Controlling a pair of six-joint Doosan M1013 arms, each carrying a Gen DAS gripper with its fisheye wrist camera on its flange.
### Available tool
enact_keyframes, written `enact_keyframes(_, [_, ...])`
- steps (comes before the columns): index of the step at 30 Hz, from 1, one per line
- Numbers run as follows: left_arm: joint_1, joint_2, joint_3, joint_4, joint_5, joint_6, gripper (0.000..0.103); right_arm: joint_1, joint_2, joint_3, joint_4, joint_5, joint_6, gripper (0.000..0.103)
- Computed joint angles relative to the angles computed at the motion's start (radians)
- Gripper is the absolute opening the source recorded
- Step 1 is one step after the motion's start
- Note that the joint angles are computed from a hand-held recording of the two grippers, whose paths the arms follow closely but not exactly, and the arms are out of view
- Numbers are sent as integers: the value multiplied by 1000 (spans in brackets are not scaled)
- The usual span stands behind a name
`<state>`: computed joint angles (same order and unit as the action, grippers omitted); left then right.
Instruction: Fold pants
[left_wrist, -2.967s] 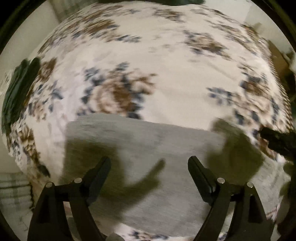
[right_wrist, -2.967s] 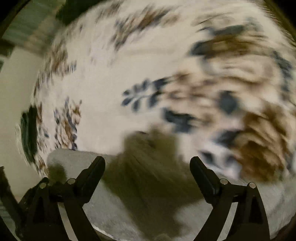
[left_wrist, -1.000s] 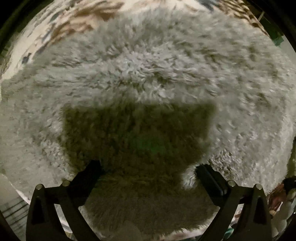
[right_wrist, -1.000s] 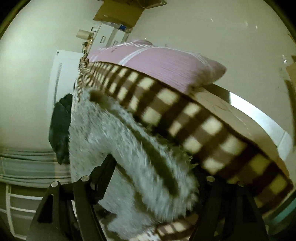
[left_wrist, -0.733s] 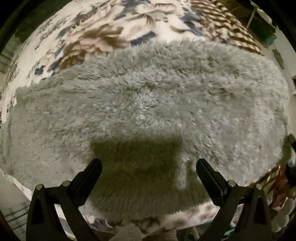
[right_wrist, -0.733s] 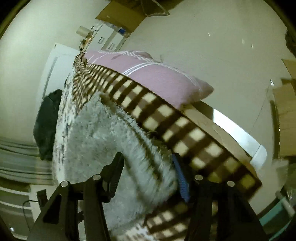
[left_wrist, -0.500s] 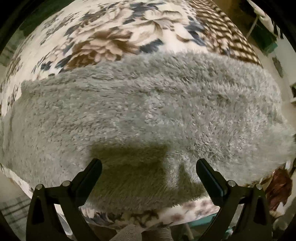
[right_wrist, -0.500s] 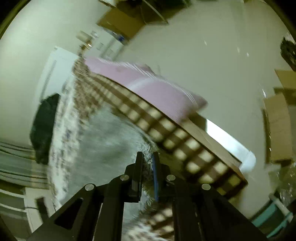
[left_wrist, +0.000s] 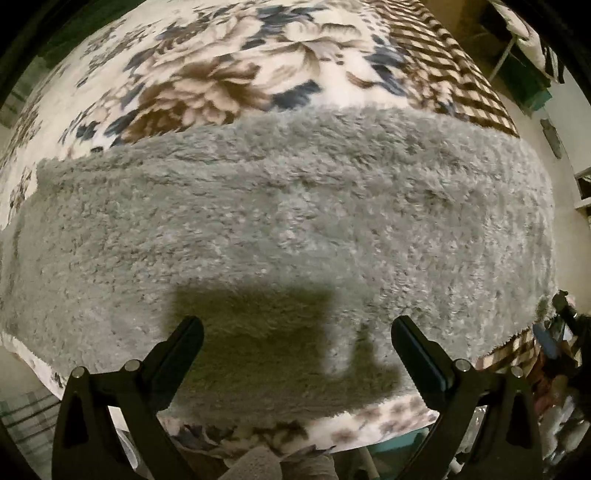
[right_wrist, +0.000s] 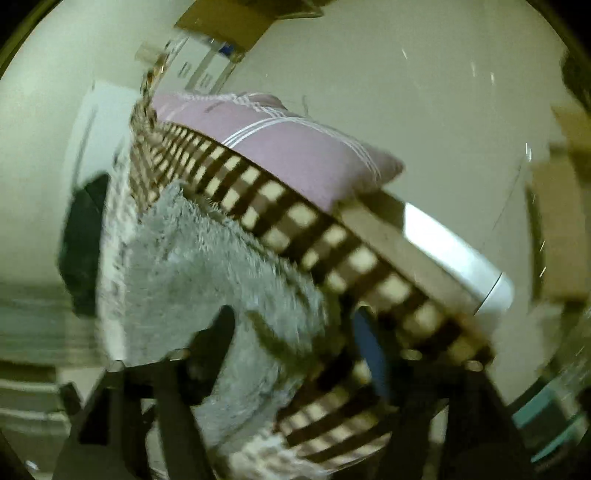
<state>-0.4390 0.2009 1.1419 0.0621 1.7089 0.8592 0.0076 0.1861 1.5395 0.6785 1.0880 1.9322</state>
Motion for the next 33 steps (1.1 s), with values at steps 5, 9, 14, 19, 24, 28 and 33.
enact_keyframes(5, [-11,12,23,-46,-25,-28,103,3,-4,110,218,-123,-91,72])
enact_keyframes(9, [-14,13,45,-81,-30,-42,103,6,16,149,437,-190,-268,72])
enact_keyframes(14, [-21,11,64,-85,-43,-39,103,-1,23,191,795,-150,-521,59])
enact_keyframes(19, [-31,16,60,-69,-42,-31,103,23,54,134,597,-140,-437,60])
enact_keyframes(24, [-15,32,44,-41,-34,11,103,64,80,94,447,-175,-379,39])
enact_keyframes(28, [-13,32,36,11,-24,48,103,98,49,66,272,-243,-252,19])
enact_keyframes(33, [-5,20,22,70,-15,81,103,141,17,15,100,-272,-112,17])
